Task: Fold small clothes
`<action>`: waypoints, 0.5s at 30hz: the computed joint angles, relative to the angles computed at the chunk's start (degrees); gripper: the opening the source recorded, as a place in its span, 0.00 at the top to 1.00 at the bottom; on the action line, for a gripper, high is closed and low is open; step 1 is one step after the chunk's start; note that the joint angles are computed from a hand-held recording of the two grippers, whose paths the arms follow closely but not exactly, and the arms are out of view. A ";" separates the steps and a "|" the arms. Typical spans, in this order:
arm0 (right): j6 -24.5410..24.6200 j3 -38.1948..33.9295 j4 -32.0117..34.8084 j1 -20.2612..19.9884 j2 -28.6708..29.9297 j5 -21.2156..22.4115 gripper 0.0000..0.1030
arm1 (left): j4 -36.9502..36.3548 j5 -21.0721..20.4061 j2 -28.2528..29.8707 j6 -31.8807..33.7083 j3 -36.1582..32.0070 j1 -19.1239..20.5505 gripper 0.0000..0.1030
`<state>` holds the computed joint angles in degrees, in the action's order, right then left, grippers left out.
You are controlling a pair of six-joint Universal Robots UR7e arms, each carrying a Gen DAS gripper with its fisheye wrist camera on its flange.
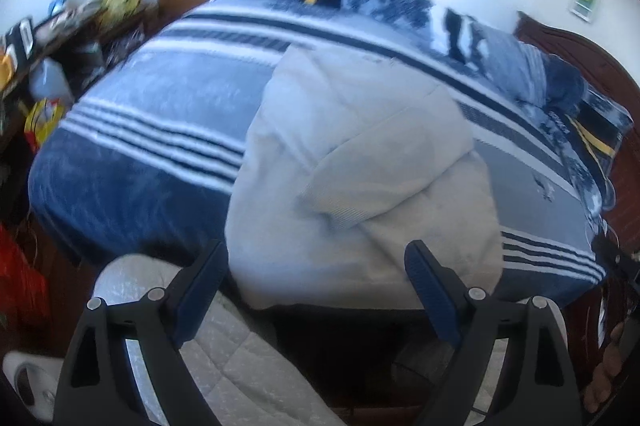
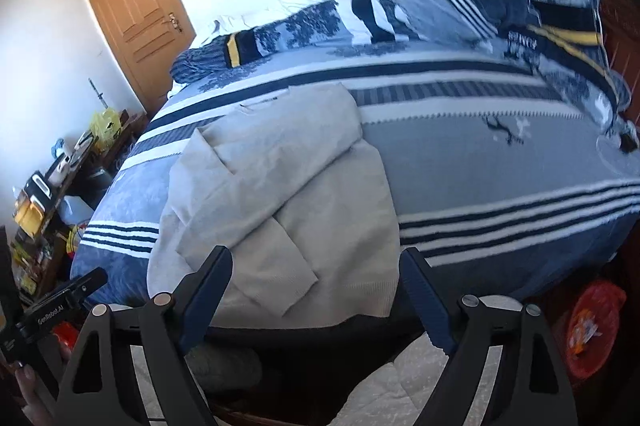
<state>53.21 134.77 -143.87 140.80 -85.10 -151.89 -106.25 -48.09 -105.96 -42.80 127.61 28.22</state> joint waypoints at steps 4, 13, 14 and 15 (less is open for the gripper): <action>-9.67 5.28 -13.21 -5.24 -0.91 2.15 0.14 | -1.20 0.22 1.47 1.86 -0.07 4.38 0.13; -24.69 14.85 -34.55 -23.93 -1.44 10.24 0.27 | -7.34 -0.44 9.06 6.59 -1.22 16.50 0.13; -26.35 15.37 -36.01 -26.78 -1.38 13.08 0.28 | -8.39 -0.84 10.02 7.25 -1.35 17.47 0.13; -27.41 15.61 -36.73 -28.70 -1.15 15.37 0.28 | -9.14 -1.23 11.01 7.81 -1.54 18.38 0.13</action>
